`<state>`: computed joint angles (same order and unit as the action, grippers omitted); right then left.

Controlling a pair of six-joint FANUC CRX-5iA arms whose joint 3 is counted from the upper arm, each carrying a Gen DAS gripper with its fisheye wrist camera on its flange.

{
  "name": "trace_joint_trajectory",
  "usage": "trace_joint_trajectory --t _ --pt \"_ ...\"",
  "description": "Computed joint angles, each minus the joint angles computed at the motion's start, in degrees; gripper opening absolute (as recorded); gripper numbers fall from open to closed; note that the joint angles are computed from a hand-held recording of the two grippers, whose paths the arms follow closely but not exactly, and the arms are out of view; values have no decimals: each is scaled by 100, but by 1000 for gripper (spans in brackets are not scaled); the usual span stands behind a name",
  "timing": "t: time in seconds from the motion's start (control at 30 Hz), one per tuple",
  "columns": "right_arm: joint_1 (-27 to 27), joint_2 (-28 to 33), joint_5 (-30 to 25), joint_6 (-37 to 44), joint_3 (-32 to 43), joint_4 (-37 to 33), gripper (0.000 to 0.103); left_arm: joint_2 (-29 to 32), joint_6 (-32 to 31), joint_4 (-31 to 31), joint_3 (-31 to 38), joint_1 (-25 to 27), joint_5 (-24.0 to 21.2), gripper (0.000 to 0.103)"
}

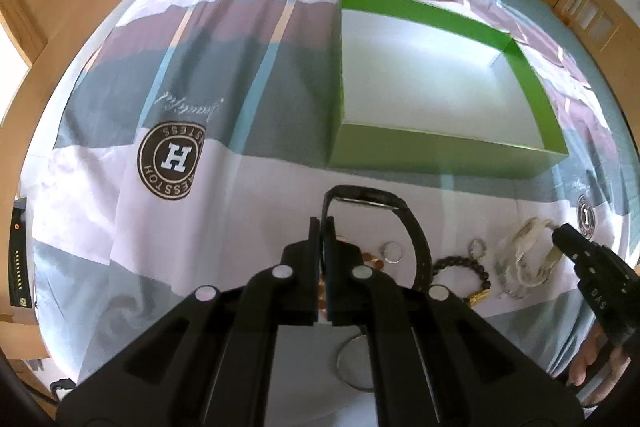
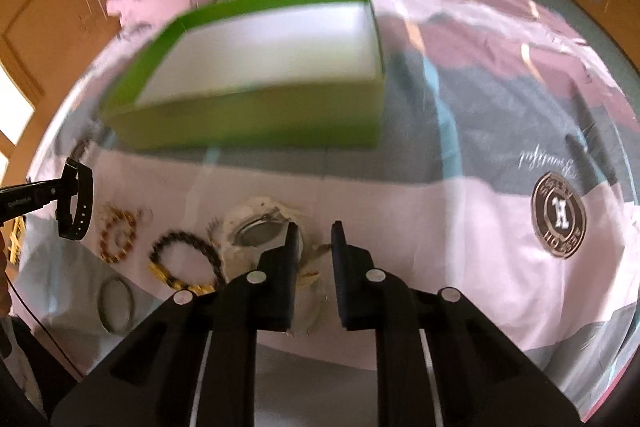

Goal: Organize jewelry
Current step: 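Grasp the black watch with the left gripper while the right gripper grasps the white watch, then carry both watches into the green box and open both grippers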

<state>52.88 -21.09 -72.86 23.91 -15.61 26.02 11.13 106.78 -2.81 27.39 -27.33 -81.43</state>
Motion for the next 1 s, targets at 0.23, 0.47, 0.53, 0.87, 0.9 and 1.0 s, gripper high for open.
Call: trace_joint_trajectory --t 0.23,0.47,0.53,0.87,0.9,1.0 --pt "55 -170 337 102 -64 -22 17 124 -118 50 32 -199 72 1" --pt "-3 -206 295 -127 -112 10 17 245 -216 21 67 -403 -39 1" --pt "16 -140 183 -86 -67 56 17 245 -229 32 66 -416 -25 1" --pt "60 117 -164 178 43 33 27 306 -227 37 93 -429 -124 2" --pt "7 126 -150 216 61 -82 29 310 -232 39 91 -431 -128 2" --pt "-106 219 -226 327 146 -348 37 308 -227 35 87 -434 -125 2"
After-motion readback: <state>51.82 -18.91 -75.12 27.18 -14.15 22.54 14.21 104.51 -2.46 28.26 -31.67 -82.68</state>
